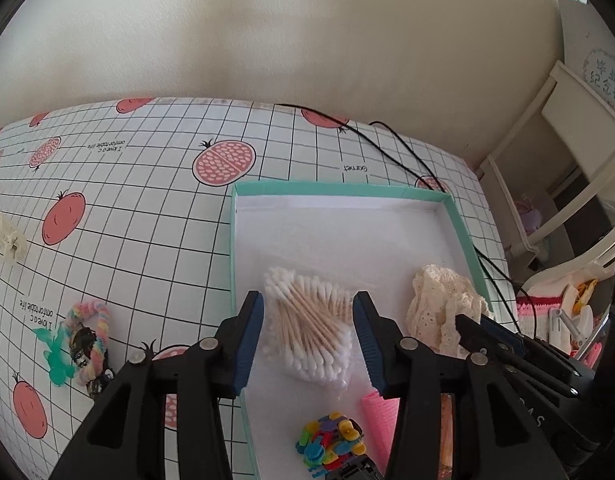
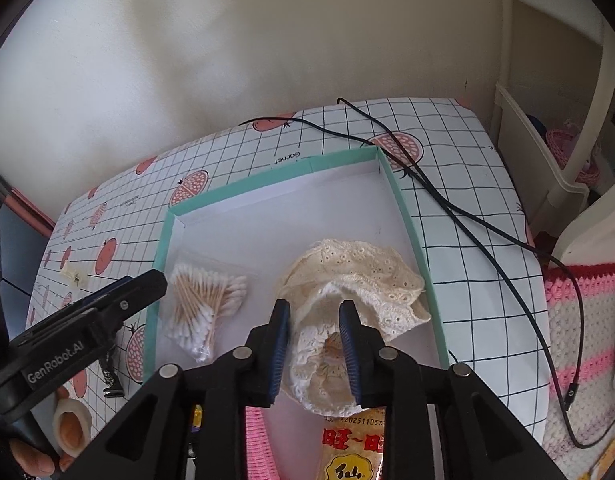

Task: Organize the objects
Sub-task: 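Open both grippers to drop the swab bag and lace cloth in the tray, then move both grippers back toward the rainbow ring and black action figure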

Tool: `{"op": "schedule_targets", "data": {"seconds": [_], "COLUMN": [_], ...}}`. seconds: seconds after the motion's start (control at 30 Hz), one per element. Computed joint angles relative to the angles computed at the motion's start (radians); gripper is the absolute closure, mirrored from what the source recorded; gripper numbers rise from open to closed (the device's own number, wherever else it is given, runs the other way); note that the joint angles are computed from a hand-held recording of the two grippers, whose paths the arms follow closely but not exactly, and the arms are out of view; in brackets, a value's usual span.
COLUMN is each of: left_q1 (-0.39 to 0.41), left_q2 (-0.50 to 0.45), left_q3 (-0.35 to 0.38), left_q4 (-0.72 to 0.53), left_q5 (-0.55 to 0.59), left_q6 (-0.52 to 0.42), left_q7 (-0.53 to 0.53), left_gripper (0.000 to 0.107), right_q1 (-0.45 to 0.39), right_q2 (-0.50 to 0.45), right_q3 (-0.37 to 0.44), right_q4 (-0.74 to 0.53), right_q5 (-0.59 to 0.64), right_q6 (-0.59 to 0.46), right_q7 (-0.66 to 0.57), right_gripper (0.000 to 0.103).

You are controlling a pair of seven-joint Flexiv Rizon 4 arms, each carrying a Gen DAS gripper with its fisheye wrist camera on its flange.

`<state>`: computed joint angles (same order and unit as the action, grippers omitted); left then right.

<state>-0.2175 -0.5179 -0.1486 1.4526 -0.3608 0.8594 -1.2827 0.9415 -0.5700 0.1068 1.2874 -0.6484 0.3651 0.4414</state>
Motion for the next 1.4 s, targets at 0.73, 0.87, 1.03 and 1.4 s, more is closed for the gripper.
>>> {"op": "schedule_targets", "data": {"seconds": [0.73,0.87,1.03,1.4], "left_q1": [0.011,0.013,0.017,0.026], "left_q2": [0.056,0.047,0.046,0.042], "left_q3": [0.035,0.047,0.052,0.056], "left_q4": [0.072,0.065,0.070,0.060], "left_q5": [0.034,0.058,0.081,0.103], "left_q6": [0.116,0.120,0.146,0.143], "left_q7": [-0.048,-0.080,-0.096,-0.108], "left_gripper": [0.021,0.018,0.007,0.006], "right_q1": [0.032,0.032,0.032,0.032], "right_q2": [-0.027,-0.033,-0.040,-0.038], "right_q3": [-0.024,-0.025,-0.027,-0.027], "right_q4": [-0.080,-0.084,-0.091,-0.087], "right_q5": [-0.026,-0.031,-0.031,-0.026], "right_q6": [-0.081,-0.083,-0.082,-0.097], "right_q7": [-0.038,-0.038,-0.046,-0.012], "right_gripper": [0.039,0.025,0.009,0.000]}}
